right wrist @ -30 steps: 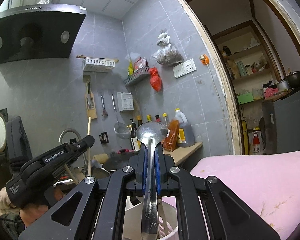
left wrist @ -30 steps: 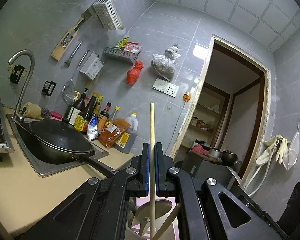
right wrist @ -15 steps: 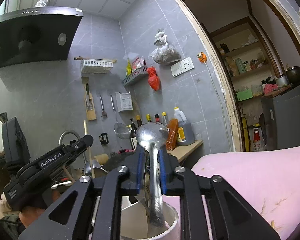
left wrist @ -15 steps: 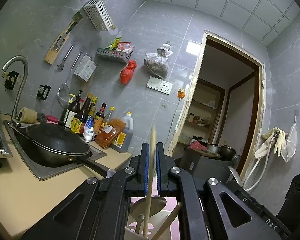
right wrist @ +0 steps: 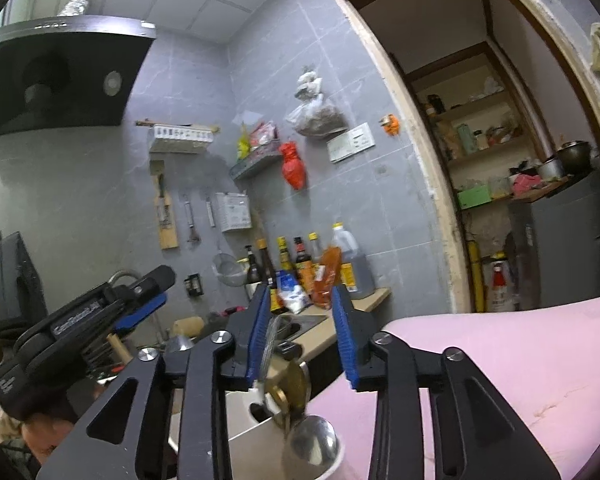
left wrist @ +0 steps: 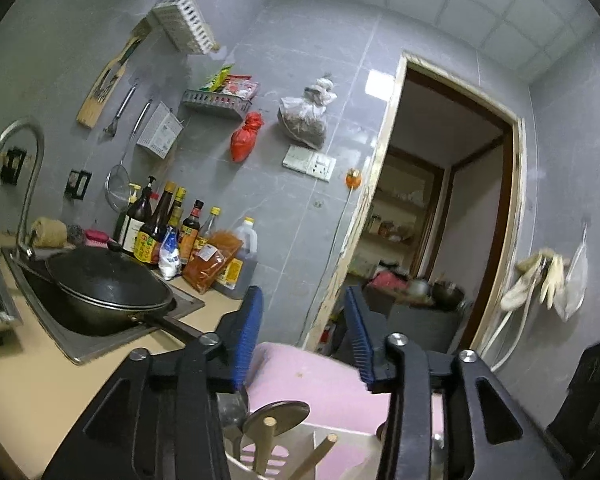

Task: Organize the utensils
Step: 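Open the left tool over the holder while the right tool releases the spoon, then move the left tool to a chopstick while the right tool moves to another chopstick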

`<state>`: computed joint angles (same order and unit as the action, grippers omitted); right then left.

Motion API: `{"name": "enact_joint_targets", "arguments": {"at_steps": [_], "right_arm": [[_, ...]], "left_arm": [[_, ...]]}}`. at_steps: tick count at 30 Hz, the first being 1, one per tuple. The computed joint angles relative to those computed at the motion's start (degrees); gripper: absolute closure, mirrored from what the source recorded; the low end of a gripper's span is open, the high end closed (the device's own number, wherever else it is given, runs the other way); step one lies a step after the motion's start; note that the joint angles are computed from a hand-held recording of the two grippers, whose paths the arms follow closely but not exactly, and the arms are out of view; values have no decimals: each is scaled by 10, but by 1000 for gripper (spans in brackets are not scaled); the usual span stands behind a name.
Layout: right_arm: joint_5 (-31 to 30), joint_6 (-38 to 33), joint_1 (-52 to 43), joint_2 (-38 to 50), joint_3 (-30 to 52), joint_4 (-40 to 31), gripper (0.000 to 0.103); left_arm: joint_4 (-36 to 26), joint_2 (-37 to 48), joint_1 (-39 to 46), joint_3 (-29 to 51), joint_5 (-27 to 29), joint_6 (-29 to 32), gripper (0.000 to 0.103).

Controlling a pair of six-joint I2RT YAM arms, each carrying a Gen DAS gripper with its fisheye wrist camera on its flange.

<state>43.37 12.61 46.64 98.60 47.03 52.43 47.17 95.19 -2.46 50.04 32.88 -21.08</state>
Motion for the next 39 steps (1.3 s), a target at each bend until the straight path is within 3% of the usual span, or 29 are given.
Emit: {"name": "enact_joint_targets", "arguments": {"at_steps": [6,8,10,14,16,24,29,34,39], "right_arm": [[55,13,16,-72,-16,-104,51],[77,10,28,-99,-27,-133,44],[106,4,42,-128,-39,-160,28],[151,2,67,-182,-62,-206,16],[173,13,82,-215,-79,-231,1],[265,78,145,-312,-112,-371,0],[307,228,177,-355,-112,-566,0],[286,400,183,-351,-97,-767,0],[219,456,167,-347,-107,-838,0]], "left_arm": [[-123,-52,-15,0,-11,78,50],[-153,-71,-23,-7,-19,103,41],[-175,-93,-31,-19,-23,124,33],[-210,-137,-48,-49,-32,157,21],[-226,-155,-55,-62,-33,167,17],[-309,-221,-89,-104,-37,198,12],[-361,-235,-117,-121,-53,220,12],[-427,-222,-144,-122,-65,223,12],[-488,-195,-171,-112,-90,207,12]]}}
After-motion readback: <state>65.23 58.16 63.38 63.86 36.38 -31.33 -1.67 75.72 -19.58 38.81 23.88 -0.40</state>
